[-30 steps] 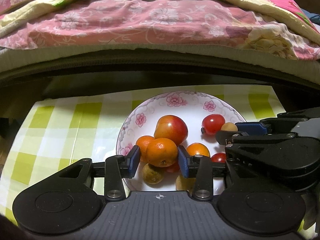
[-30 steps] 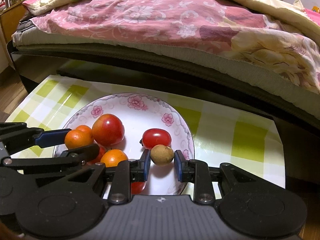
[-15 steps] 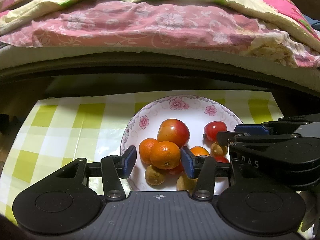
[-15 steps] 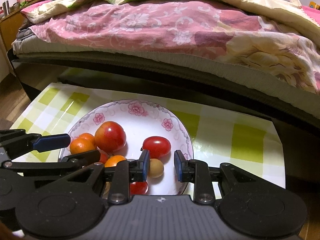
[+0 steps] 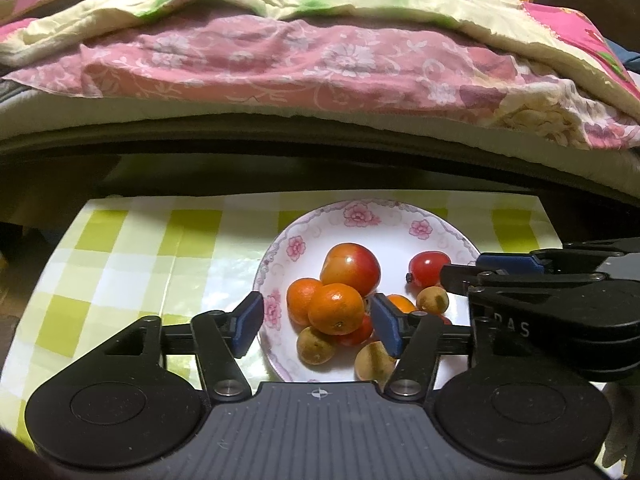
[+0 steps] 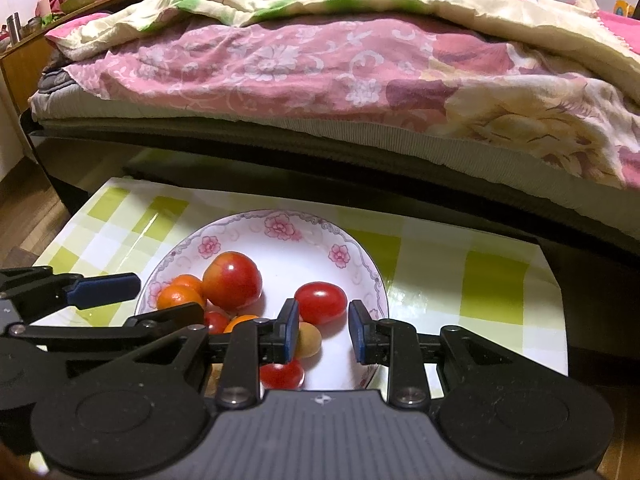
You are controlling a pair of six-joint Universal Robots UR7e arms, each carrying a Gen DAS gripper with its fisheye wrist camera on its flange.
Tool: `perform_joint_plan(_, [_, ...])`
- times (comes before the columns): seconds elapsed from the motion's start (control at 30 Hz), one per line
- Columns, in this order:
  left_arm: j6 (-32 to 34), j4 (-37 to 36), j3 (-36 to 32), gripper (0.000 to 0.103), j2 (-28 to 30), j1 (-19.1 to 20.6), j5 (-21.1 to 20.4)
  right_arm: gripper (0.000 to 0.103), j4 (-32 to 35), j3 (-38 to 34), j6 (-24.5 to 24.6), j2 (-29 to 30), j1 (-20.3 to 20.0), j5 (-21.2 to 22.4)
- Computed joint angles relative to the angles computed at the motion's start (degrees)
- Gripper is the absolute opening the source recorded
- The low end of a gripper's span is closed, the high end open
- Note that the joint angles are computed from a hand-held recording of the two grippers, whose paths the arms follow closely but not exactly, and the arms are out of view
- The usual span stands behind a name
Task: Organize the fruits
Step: 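Lower and open left gripper to release the orange while right gripper releases the brown fruit, then withdraw both open grippers up and away from the plate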
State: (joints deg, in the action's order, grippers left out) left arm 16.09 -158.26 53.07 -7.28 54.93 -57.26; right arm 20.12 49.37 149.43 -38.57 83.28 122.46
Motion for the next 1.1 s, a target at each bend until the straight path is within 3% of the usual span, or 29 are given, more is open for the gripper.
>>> perform_joint_plan(1.1, [3.2,-11.8,10.5,0.092,-4.1,-2.4,7.0,0.041,-6.5,10.6,0.2,-5.5,1.9,2.8])
